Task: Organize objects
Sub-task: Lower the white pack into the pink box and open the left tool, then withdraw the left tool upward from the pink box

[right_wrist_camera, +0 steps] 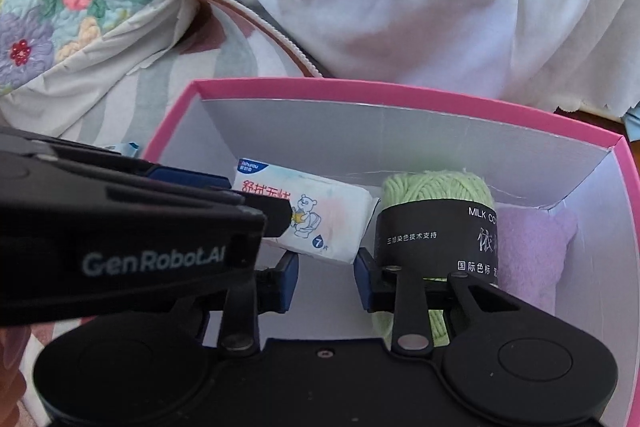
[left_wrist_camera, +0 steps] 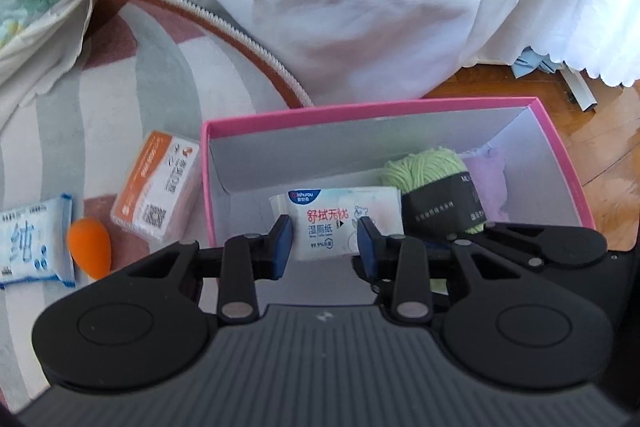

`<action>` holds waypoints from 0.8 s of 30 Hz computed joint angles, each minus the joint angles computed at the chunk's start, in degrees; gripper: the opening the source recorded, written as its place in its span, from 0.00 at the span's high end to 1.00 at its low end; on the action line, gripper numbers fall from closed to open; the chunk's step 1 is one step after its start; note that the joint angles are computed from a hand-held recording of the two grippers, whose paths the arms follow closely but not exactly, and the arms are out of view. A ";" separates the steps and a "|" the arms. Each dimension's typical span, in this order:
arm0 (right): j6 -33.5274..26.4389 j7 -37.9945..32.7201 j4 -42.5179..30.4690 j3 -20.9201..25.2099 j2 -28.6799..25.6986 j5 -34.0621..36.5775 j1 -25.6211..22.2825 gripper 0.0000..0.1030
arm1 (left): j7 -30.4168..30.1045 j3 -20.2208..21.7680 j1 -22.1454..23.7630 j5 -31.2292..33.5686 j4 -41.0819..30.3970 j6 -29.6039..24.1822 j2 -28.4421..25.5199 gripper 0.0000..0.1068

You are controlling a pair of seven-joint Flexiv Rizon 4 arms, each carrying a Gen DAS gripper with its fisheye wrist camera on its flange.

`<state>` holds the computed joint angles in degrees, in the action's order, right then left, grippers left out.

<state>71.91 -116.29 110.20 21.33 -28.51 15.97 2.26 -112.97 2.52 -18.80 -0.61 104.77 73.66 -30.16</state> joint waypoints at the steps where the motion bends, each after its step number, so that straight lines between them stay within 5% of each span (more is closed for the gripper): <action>1: -0.32 0.44 -0.23 -0.27 -0.16 -0.11 0.18 0.75 | 0.21 0.38 -0.30 0.60 -0.68 -0.36 -0.28 0.69; 5: 1.57 3.52 0.11 -2.55 -0.67 -1.63 2.12 0.79 | 2.04 -1.24 1.03 -0.84 -0.13 0.07 0.00 0.69; 13: 7.34 3.43 5.54 0.72 3.23 -2.24 -0.27 0.78 | 3.55 -2.23 1.98 -2.96 5.32 -0.17 4.59 0.69; 24: 4.49 0.33 10.39 1.92 13.05 4.13 -1.17 0.70 | 5.98 -3.01 3.04 -2.27 10.42 -4.00 13.06 0.59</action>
